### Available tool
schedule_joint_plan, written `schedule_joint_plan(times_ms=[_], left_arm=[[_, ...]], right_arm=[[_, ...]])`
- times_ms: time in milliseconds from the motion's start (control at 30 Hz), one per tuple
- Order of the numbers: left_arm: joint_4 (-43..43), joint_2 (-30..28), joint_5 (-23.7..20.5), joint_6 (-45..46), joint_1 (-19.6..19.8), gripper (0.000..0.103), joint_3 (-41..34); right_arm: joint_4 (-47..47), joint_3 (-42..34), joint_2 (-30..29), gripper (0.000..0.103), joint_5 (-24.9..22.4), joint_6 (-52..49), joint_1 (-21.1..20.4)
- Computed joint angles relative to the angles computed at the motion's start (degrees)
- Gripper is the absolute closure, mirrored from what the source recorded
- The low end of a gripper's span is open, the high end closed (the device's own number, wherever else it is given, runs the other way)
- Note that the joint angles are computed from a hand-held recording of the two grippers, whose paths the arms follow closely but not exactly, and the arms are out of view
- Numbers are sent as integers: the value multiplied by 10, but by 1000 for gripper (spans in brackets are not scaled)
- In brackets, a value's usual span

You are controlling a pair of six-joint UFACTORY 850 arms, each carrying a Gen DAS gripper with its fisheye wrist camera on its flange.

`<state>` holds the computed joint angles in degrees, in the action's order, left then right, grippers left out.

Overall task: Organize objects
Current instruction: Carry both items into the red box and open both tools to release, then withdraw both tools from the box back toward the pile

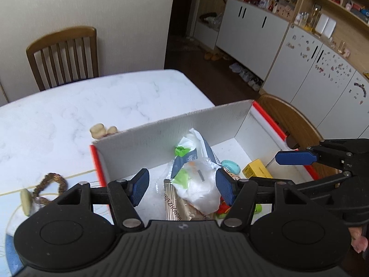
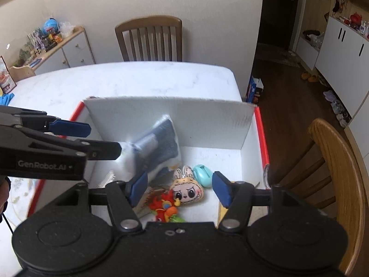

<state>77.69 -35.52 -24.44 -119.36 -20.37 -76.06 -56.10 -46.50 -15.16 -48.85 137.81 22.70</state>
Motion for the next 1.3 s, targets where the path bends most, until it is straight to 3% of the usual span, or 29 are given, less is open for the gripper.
schedule_joint_plan(times_ms=[367,467,533,733,800,1033,1300], left_arm=[[98,93,-22,-118,-11,40,111],[117,119,-24,-147,-11,40,144],[131,136,-29,-167,-11,33,166],[143,185,-53,-187,-9,29,226],[145,202,-60,-195,-7,23,247],[156,251,-76,-208,3,20,309],[214,292,-64,-250,27,18,371]], right_arm=[[0,-61,-21,41,-50,8,22],[-3,-84,-35,35,-56,6,25],[-5,-102,-46,33,-61,4,27],[-12,-158,-87,26,-65,-11,24],[-13,-178,-101,24,-67,-19,22],[-27,-235,-144,15,-66,-34,17],[-33,-304,-195,11,-60,-69,10]])
